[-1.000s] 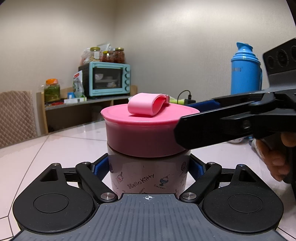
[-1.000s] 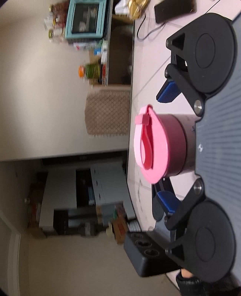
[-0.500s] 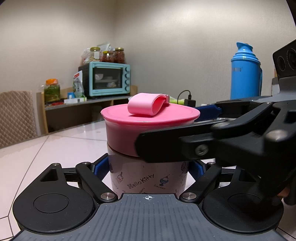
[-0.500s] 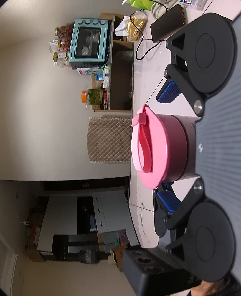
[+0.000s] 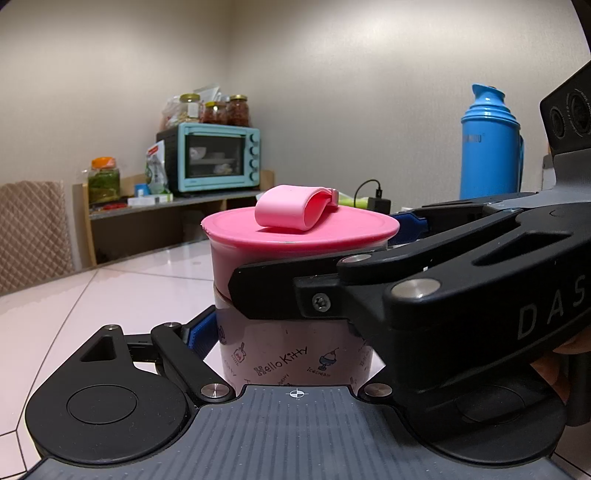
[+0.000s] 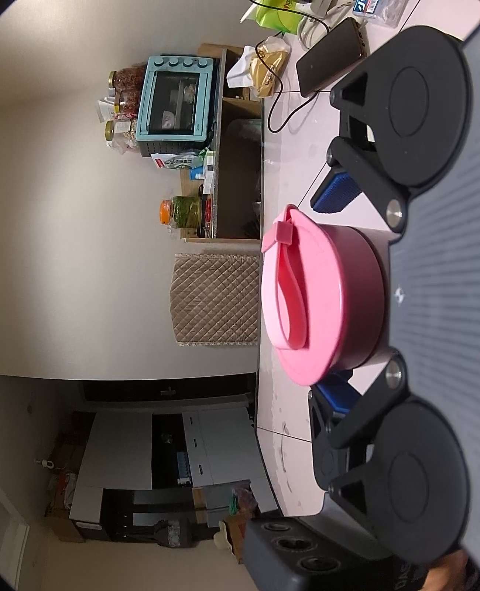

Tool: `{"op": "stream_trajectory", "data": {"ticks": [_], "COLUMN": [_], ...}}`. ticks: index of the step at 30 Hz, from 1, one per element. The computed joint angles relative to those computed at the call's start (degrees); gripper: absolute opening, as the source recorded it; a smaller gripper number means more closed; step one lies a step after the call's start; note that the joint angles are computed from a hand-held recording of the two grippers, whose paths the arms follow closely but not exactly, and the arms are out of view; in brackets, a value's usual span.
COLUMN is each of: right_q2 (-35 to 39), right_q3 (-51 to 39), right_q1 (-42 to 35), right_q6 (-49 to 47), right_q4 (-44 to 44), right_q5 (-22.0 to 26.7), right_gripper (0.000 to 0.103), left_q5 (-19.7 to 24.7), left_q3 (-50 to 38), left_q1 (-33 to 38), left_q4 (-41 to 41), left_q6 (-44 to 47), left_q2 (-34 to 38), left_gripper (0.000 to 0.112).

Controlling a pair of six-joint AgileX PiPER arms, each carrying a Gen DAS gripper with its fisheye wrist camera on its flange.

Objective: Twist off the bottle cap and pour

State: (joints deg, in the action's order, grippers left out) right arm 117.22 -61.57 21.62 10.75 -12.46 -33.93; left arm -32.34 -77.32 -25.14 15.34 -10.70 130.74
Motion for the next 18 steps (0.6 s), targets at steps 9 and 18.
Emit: {"op": "stream_trajectory", "data": {"ticks": [9,18], "right_q2": [-0.21,1.51], "right_q3": [0.61,-2.78], "right_q1": [-0.42,-7.88], "right_q6": [1.00,17.60], "right_q4": [-2.63,-29.97], "right_q5": [-0.73,-4.63], "right_gripper": [0.085,0.085], "left_q5": [-0.04,-0.11], "left_q3": [0.10,0.16], "left_q1": [0.04,0.04], "left_q4": [0.08,0.02], "left_q6": [-0.03,0.05], "left_q2": [-0.07,-0.06], "left_gripper": [0.089,0.089]}}
